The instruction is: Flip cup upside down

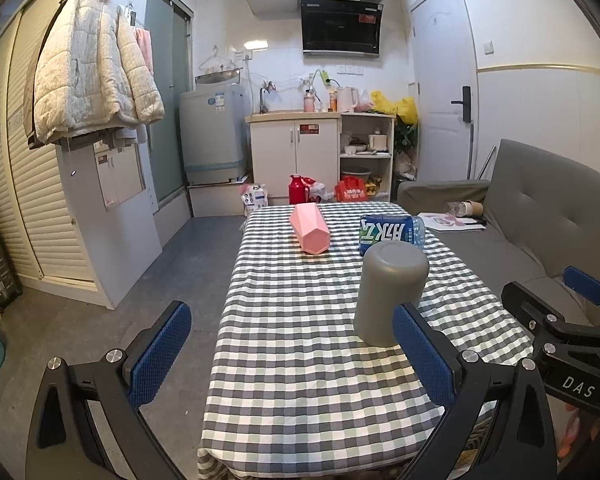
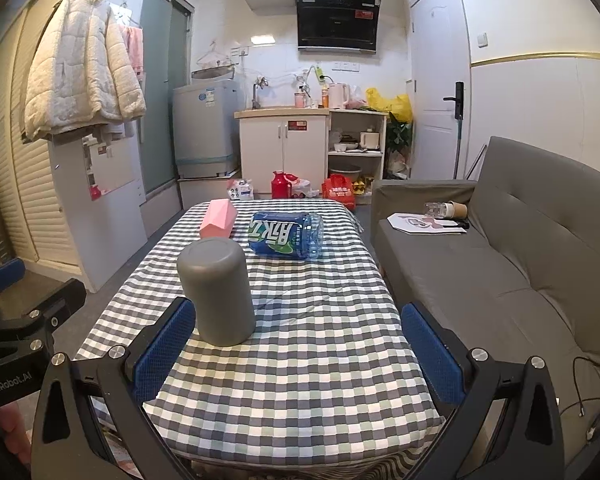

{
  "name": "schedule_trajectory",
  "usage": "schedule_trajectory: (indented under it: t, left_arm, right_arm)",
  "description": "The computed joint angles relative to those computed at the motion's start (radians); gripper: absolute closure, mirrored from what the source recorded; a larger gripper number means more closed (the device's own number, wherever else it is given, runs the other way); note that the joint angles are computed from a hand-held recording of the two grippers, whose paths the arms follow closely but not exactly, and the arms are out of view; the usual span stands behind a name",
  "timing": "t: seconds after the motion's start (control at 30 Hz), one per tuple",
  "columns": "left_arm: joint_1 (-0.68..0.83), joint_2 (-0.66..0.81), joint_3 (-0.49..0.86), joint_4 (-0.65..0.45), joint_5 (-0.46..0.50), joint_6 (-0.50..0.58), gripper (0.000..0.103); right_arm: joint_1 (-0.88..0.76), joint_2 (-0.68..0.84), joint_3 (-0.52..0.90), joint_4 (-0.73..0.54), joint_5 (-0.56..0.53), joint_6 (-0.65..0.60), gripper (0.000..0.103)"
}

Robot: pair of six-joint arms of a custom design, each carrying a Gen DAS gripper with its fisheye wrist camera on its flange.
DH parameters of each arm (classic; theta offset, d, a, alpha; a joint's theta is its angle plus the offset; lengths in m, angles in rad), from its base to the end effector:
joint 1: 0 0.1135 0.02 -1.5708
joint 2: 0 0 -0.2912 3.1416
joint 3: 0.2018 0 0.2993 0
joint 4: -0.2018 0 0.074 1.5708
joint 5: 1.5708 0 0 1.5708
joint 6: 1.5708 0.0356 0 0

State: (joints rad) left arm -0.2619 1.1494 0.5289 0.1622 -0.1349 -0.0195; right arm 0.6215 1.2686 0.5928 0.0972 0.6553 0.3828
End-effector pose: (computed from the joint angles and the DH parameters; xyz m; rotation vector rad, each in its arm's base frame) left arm 0.2643 -0.0659 0.2092 0.1603 2.0185 -0.0411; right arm 0.2445 0.1484 0.1990 0.1264 2.0161 -0.0744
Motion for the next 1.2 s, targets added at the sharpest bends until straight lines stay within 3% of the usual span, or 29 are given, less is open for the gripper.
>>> schedule_trajectory:
  t: [1.2]
  left_arm:
    - [0.007, 0.002, -0.009, 0.005, 0.001, 0.002, 0.000]
  right_arm:
    - [0.007, -0.052, -0.023, -0.023, 0.028, 0.013, 0.000]
